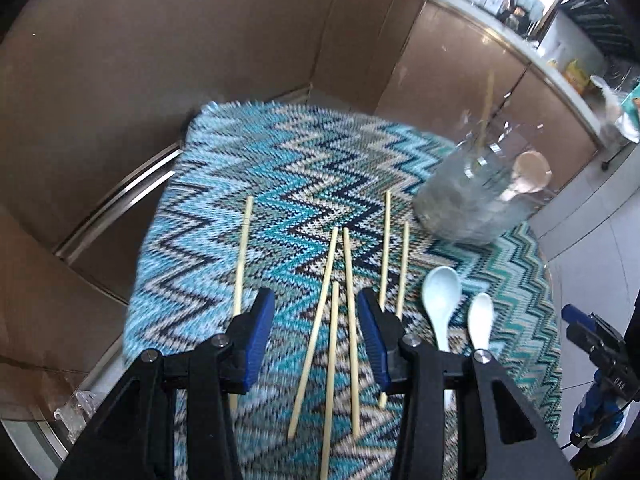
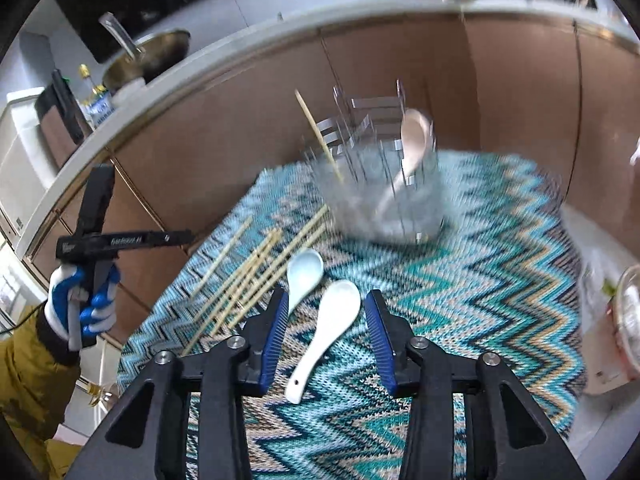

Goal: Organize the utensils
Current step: 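Grasp another white spoon with the right tool while the left tool grasps a chopstick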

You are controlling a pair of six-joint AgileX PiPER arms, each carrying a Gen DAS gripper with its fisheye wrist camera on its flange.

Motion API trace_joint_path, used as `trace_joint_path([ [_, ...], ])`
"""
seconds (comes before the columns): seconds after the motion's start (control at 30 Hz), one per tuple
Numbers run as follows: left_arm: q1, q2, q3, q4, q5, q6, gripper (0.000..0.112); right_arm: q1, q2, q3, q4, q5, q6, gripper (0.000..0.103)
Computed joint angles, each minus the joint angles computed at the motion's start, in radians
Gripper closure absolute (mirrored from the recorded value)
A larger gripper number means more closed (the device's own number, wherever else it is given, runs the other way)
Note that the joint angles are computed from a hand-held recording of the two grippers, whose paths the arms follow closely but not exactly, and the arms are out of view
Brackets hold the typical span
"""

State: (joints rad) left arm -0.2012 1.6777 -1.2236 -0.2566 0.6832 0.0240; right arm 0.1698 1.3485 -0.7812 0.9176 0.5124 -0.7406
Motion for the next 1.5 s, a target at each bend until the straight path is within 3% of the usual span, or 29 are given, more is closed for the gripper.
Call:
trace_joint_path([
  [0.13, 0.003, 0.141, -0.134, -0.006, 0.059, 0.025, 0.072, -0.043, 0.150, -0.062, 0.068, 0.054, -0.116, 0.064],
  [0.33, -0.010, 0.308, -0.335, 0.026, 0.168, 0.014, 0.086, -0.075, 0.310, -0.160, 0.089, 0.123, -0.181, 0.066],
  [0.6, -0.032, 0.424, -0.477, 0.092, 0.248, 0.004, 0.097, -0.078, 0.411, -0.259, 0.046, 0.179, -0.180, 0.067],
  [1.0, -0.066, 0.579, -0.722, 0.180, 0.378, -0.007, 0.105, -0.073, 0.552, -0.420, -0.020, 0.292, -0.152, 0.067],
  [1.17, -0.092, 0.587, -0.735, 0.201, 0.364, -0.027, 0.108, -0.066, 0.602, -0.481, -0.047, 0.349, -0.156, 0.092],
  [1.23, -0.098, 0.566, -0.702, 0.211, 0.330, -0.041, 0.108, -0.053, 0.604, -0.486, -0.067, 0.349, -0.162, 0.096],
  [1.5, -0.086, 0.295, -0.350, 0.202, 0.100, -0.080, 0.108, -0.034, 0.421, -0.327, -0.048, 0.222, -0.195, 0.098],
])
